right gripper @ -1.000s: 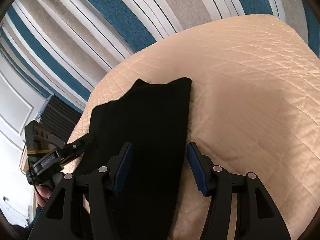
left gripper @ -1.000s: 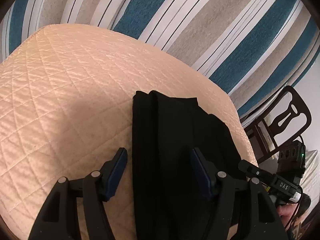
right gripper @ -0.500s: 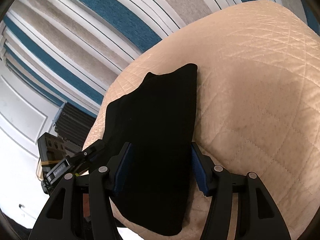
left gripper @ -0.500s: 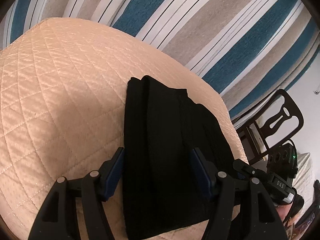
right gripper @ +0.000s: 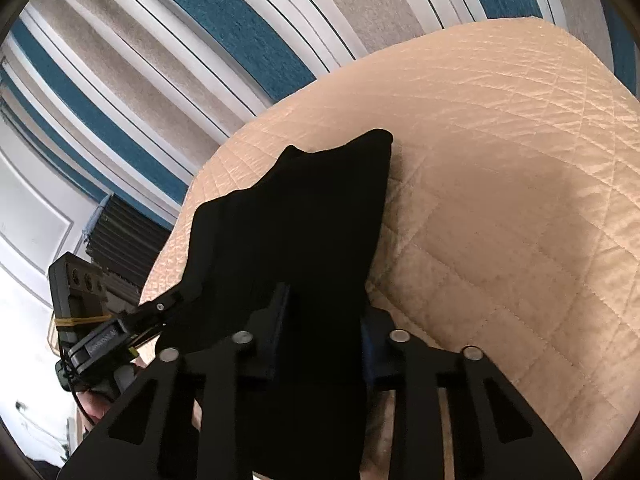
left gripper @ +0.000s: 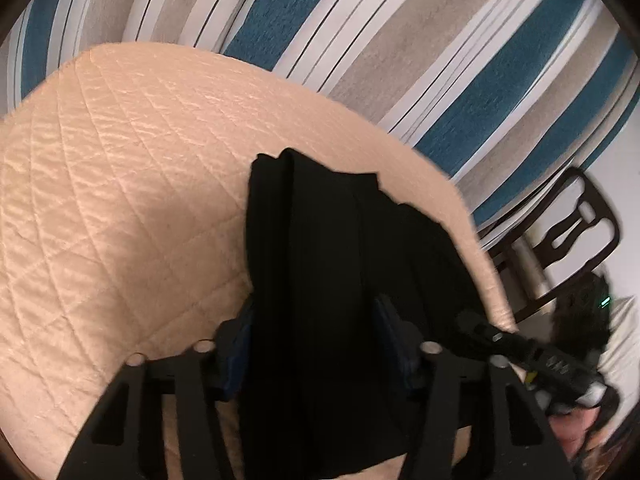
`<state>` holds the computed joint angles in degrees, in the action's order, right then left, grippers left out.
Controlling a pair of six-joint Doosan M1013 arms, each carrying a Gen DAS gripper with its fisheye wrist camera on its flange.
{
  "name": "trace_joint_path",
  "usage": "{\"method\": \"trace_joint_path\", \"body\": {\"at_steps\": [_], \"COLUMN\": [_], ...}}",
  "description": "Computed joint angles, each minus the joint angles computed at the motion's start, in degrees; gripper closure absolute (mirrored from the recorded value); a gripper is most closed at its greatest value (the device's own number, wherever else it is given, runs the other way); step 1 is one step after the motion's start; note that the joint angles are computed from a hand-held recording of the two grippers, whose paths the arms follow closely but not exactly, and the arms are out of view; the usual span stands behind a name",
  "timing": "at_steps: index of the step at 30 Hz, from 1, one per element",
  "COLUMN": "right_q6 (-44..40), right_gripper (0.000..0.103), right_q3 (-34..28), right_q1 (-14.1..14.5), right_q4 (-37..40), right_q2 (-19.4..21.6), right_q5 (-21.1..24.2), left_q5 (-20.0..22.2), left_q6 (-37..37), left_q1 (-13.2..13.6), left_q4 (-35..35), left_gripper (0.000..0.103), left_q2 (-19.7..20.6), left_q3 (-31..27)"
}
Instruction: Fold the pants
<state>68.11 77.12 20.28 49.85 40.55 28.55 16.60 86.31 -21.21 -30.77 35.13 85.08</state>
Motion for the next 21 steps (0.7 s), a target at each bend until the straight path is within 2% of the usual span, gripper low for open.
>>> {"method": "trace_joint_path", "body": {"at_steps": [1,3,5,8,14,21], "right_q6": [1.42,2.7,2.56,0.11,-5.02,-5.13], "right_gripper": [0.076,0.08,0.084,0.086,0.086,0.086], "right_q3": [-0.61,-1.3,-1.26,-0.69,-1.56,-6.87], "right_q1": [-0.02,0.01,0.26,0.55,1.26,2.23], "right_q4": [-1.36,-2.72,-3.44,-2.02,1.15,0.69], "right_q2": [0.32,0.62,0.19,-0.82,-1.52,1.14], "right_q5": [0.57,0.96,0.55,-0.13,0.29,2.64], "left_q5": [0.81,2.03,1.75,0.99,-0.46,-0.91], "left_q6": [-1.58,-0.16,-0.64,-0.72,-0.18,-3.22], "left_q1": [0.0,0.25,0.13,-0.2,-0.22,1.84], "left_q4": [1.97,0.32,1.62,3.7,5.99,9.2], "left_gripper": [0.052,0.06,0.071,0.077,0.079,0.079], "left_q2": [0.17,0.18,-0.32,-1.42,-2.95,-2.87], "left_q3": [-0.57,-1.14,-1.06,-0.64,-0.33,-1.6]}}
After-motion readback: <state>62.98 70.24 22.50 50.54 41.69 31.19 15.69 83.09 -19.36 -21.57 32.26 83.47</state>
